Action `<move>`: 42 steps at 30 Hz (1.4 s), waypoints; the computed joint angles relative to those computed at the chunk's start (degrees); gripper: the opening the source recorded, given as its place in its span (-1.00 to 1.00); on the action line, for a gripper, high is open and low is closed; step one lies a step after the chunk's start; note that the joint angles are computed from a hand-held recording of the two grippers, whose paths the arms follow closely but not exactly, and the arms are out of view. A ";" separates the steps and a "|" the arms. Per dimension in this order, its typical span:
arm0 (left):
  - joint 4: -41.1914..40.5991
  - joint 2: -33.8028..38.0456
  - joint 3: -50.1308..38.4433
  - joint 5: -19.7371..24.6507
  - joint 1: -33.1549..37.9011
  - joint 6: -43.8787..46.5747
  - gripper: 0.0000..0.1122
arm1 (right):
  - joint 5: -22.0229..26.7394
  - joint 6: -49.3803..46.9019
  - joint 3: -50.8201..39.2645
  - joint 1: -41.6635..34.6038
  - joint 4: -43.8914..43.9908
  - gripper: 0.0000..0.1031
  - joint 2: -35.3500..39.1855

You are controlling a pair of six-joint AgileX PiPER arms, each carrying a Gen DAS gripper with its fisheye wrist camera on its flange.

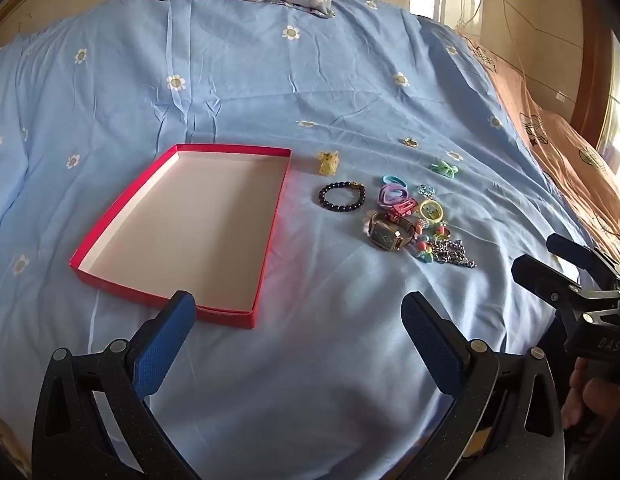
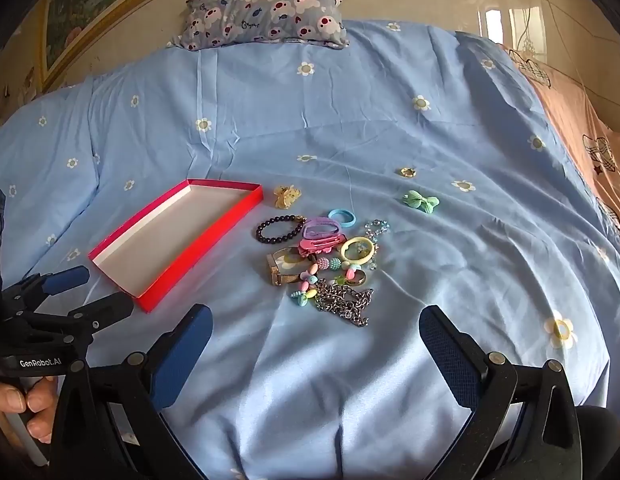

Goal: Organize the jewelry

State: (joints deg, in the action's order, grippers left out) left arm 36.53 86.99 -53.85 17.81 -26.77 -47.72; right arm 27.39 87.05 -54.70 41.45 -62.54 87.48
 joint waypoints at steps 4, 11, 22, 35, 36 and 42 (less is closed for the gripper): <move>0.22 -0.24 -0.24 0.42 -0.24 -0.08 0.84 | 0.36 0.31 -0.31 0.32 -0.10 1.00 0.26; 0.13 -0.40 -0.28 0.42 -0.28 0.03 0.84 | 1.42 -0.63 -0.35 1.26 1.09 1.00 -0.49; 0.47 -0.23 -0.61 0.91 -0.80 -0.36 0.84 | -0.73 -1.62 -0.29 -0.23 1.48 1.00 0.20; 0.73 0.70 -1.22 1.08 -1.16 -0.64 0.84 | -3.97 -3.12 0.71 -1.86 4.54 1.00 -0.92; 0.63 0.74 -1.23 1.01 -1.16 -0.55 0.84 | -3.83 -3.45 0.57 -1.91 4.68 1.00 -0.82; -5.04 2.21 -2.81 0.49 -0.37 5.47 0.84 | -6.49 3.02 1.93 -2.69 -1.28 1.00 -0.77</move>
State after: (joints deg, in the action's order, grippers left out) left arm 31.50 89.19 -56.66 18.31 -27.14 -42.25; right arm 20.90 90.07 -52.77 38.76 -63.82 86.71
